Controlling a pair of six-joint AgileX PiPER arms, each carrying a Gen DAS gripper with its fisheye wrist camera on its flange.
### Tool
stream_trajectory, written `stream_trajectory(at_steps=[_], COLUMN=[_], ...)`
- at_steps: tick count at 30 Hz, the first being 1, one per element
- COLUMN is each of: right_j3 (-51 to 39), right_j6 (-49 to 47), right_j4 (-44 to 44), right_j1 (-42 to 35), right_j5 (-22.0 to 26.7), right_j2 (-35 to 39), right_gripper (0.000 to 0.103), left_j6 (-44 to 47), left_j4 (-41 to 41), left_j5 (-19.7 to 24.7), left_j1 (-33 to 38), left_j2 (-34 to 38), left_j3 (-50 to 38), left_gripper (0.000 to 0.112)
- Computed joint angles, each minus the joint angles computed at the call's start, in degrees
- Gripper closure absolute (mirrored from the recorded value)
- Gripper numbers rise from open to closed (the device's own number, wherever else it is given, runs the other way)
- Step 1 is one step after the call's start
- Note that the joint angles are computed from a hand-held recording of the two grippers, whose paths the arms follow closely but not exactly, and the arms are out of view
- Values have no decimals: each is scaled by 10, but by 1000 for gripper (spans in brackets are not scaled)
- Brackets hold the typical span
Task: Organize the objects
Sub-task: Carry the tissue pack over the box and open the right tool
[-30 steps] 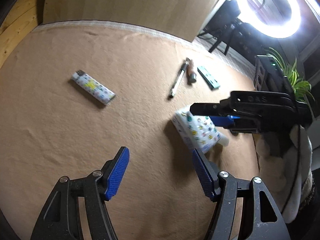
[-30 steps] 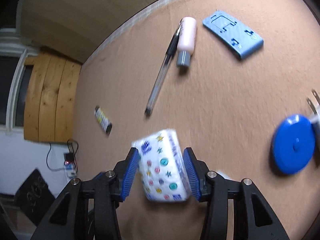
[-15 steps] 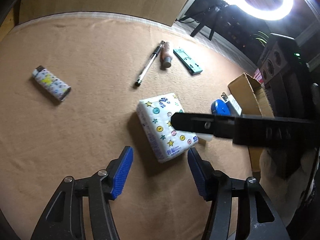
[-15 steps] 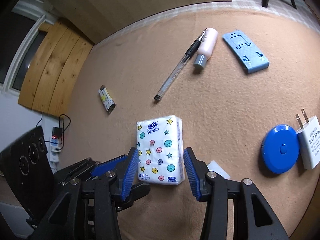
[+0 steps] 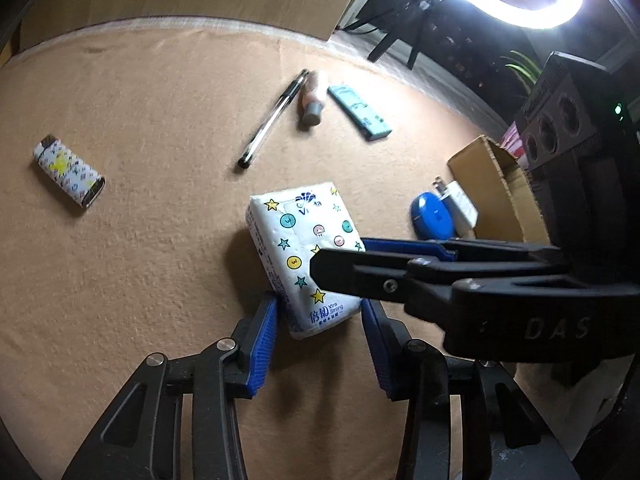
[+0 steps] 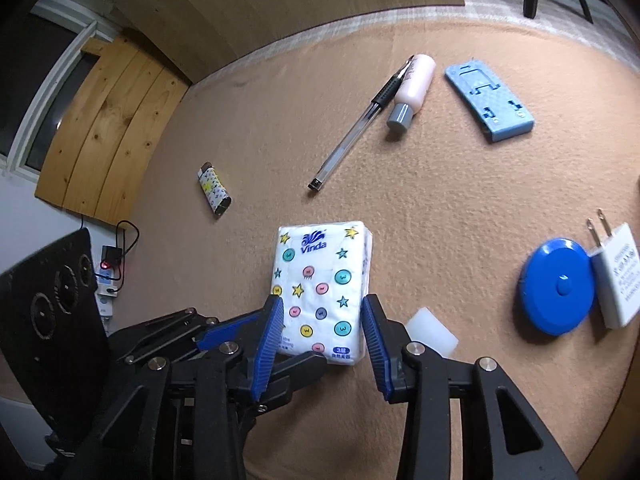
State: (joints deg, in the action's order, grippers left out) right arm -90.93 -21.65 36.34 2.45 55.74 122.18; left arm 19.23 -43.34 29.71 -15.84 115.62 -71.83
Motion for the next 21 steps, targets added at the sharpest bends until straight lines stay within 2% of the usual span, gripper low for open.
stream_trajectory(at_steps=[12,21], right_j3=[188,277], right_j6=[-86,-116], right_j4=[82,78], right_j1=[-98,-217], right_j5=[-63,-70], right_j2=[-164,-276], right_gripper=[66,66], left_j6=[-40,-62], left_j4=[48,78], left_j5=[6,51], left_j1=[-66,-149], left_j2=[-44,-2], left_j3=[-35,-163], left_gripper=[69,69])
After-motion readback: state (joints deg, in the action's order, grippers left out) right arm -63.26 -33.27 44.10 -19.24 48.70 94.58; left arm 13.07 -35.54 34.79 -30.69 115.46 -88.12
